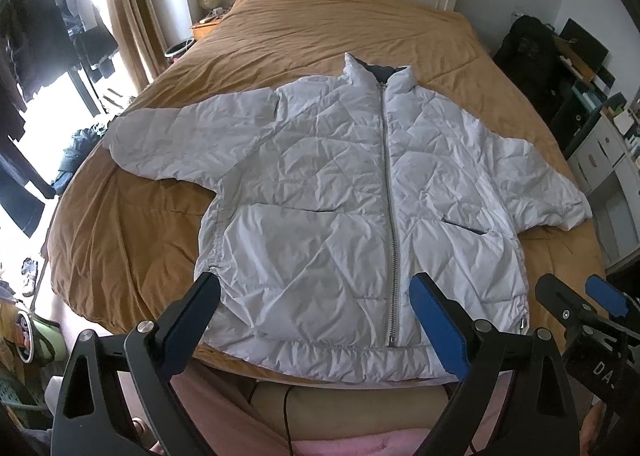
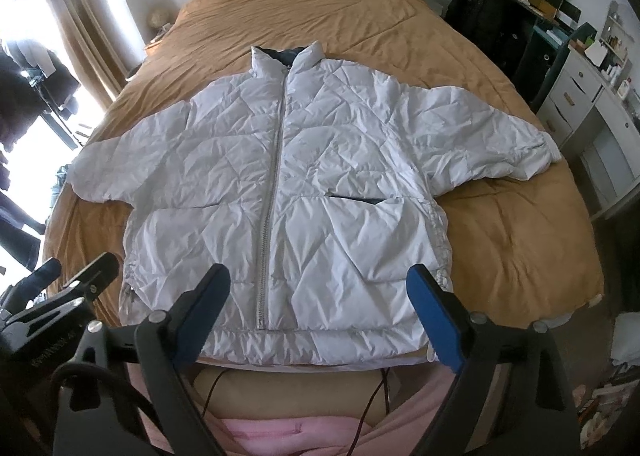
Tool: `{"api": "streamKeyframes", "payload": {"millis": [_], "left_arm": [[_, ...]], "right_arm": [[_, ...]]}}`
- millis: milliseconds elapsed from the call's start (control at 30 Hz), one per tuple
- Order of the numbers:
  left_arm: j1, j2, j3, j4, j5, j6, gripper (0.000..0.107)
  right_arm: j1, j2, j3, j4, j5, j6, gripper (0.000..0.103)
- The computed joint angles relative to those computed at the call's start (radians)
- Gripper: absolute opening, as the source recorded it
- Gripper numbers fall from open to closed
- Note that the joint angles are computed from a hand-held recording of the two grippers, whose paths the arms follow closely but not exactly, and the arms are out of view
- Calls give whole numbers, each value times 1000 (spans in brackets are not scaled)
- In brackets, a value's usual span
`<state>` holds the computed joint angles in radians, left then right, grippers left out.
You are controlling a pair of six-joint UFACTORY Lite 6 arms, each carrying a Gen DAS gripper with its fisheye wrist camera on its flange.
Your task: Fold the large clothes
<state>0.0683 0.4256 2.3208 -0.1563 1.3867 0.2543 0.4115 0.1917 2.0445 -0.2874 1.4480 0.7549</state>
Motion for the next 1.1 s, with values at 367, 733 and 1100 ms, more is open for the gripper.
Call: {"api": "streamKeyframes", "payload": {"millis": [367,733,1100], "left_arm": [[0,-18,-18,0,1,9,97],[-3,-47,-70,14,-18,6,97],[-3,-45,-66,21,-18,8,97]], "right_arm": [[19,-1,5,-20,-4,0,90],[11,-12,-3,-9,-10,22,91],[25,-10,1,-21,-2,34,91]]}}
